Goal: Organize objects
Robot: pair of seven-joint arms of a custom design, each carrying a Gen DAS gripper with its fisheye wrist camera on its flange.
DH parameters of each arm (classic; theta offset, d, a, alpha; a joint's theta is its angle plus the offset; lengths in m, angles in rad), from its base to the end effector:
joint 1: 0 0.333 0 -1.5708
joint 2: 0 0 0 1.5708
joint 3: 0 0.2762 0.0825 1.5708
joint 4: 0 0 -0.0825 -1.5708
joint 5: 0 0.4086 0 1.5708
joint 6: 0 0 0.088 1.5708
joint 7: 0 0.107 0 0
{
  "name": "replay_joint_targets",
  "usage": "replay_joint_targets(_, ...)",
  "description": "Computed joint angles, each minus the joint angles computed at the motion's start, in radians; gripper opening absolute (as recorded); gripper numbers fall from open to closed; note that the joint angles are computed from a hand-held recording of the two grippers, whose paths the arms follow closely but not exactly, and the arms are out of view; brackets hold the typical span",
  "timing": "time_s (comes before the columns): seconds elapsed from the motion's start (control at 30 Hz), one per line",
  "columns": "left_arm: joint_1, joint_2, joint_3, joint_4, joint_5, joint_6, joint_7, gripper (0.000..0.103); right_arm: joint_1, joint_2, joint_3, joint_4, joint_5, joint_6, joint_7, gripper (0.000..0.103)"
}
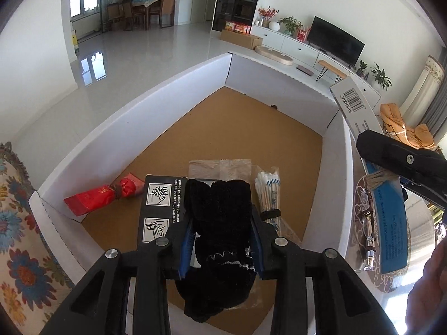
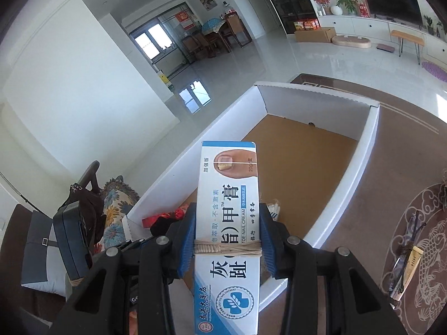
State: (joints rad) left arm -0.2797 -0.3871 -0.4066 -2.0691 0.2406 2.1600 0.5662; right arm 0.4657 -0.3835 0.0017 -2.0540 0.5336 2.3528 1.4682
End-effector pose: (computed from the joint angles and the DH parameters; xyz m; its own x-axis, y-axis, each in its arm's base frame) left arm 0.3954 -0.3426 0.5868 0.1815 -0.9748 0.1295 -0.8178 -0.2228 -0.5306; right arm 0.4645 0.2425 0.6358 0.4276 -0.7850 -0.4483 -0.8060 -0.1065 -0.5823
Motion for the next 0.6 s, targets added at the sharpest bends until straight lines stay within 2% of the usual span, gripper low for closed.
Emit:
replay_joint_targets(0.03, 0.001, 0.009, 0.002, 0.005, -0.007, -0.028, 0.003, 0.048, 0.007, 0.03, 0.013, 0.01, -0.002, 0.008, 0.007, 0.042)
replay_joint_targets(0.1, 0.002, 0.023, -0.011, 0.009, 0.008, -0.083, -0.019, 0.079, 0.005, 0.093, 0.042, 0.041, -0.044, -0.016, 0.049, 0.046)
replay_joint_targets(0.13, 0.001, 0.023, -0.019, 0.006, 0.025, -0.098, -0.034, 0.082, 0.0, 0.115, 0.055, 0.049, -0.069, -0.027, 0.075, 0.06)
replay_joint_targets(0.17, -0.003, 0.019, -0.024, -0.001, 0.038, -0.103, -0.045, 0.085, -0.004, 0.126, 0.063, 0.046, -0.087, -0.024, 0.087, 0.068)
replay_joint_targets(0.2, -0.009, 0.015, -0.026, -0.005, 0.044, -0.104, -0.052, 0.085, -0.007, 0.122, 0.069, 0.032, -0.101, -0.008, 0.091, 0.079)
replay_joint_targets(0.23, -0.015, 0.008, -0.026, -0.014, 0.047, -0.095, -0.058, 0.085, -0.008, 0.107, 0.071, 0.009, -0.109, 0.016, 0.087, 0.082)
replay_joint_targets(0.4, -0.03, -0.015, -0.087, -0.01, 0.139, -0.061, -0.139, 0.085, -0.025, -0.063, 0.043, -0.154, -0.164, 0.131, 0.068, 0.092)
replay_joint_targets(0.5, -0.041, 0.007, -0.129, 0.029, 0.213, -0.023, -0.184, 0.085, -0.057, -0.234, 0.024, -0.31, -0.243, 0.205, 0.093, 0.1)
replay_joint_targets(0.6, -0.065, 0.037, -0.163, 0.065, 0.269, 0.029, -0.234, 0.085, -0.122, -0.426, 0.003, -0.481, -0.357, 0.218, 0.124, 0.101)
